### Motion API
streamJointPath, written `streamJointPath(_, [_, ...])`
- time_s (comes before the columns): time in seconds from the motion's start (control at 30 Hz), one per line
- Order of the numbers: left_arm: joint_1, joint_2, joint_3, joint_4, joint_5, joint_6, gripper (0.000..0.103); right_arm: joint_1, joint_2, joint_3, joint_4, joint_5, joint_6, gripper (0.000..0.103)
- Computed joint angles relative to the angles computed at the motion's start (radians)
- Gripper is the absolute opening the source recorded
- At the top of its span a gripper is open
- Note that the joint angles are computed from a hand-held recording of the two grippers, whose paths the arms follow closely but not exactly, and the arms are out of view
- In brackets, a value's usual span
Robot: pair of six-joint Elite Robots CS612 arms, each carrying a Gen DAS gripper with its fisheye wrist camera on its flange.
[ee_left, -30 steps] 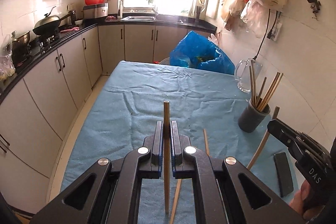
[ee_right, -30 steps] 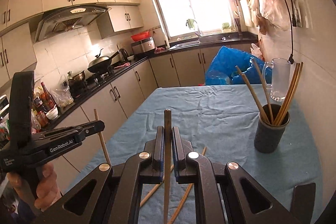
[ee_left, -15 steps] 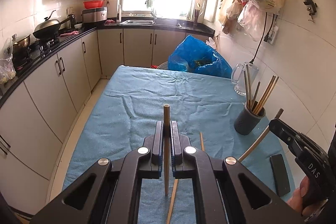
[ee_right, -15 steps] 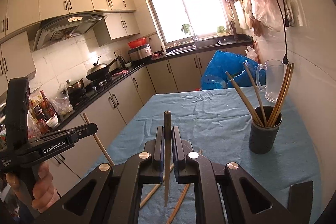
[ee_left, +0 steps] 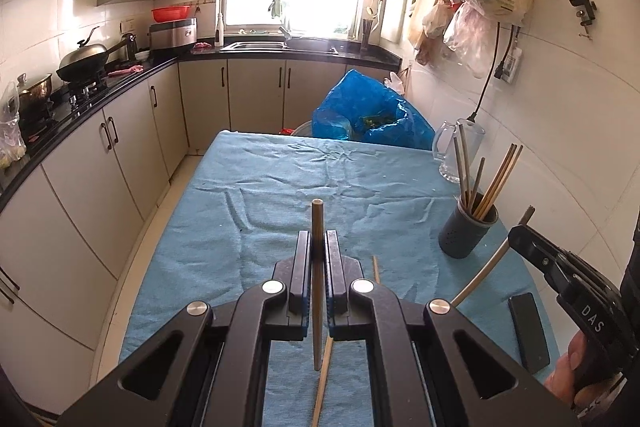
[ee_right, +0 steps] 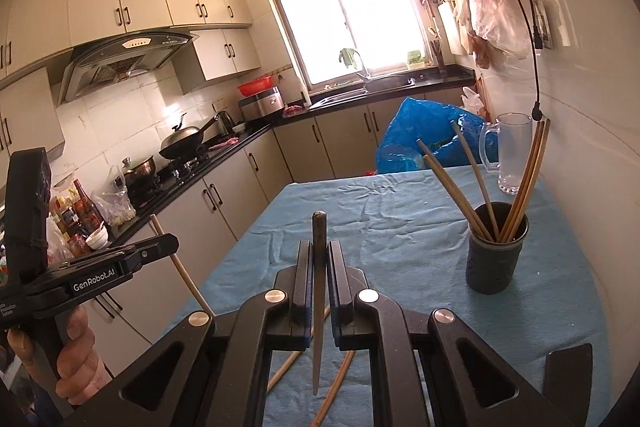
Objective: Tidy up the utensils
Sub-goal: 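Lift both held chopsticks upright and carry them over the black holder cup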
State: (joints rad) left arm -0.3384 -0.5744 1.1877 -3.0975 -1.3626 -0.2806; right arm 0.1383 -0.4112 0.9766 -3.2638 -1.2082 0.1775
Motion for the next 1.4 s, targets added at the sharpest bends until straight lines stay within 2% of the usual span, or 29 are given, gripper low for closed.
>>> streamJointPath(0.6, [-0.016, 0.005, -0.051, 0.03, -0.061, 0.054, 0.005, -0.034, -0.041, 0.075, -0.105, -0.052, 0.076, 0.007])
streamJointPath(0.97, [-0.039, 0.015, -0.104, 0.054, -0.094, 0.101, 0.005, -0.056, -0.062, 0.11, -0.17, -0.082, 0.115, 0.008])
streamJointPath(1.4, [-0.068, 0.067, -0.255, 0.141, -0.131, 0.145, 0.005, -0.085, -0.082, 0.135, -0.219, -0.12, 0.122, 0.007])
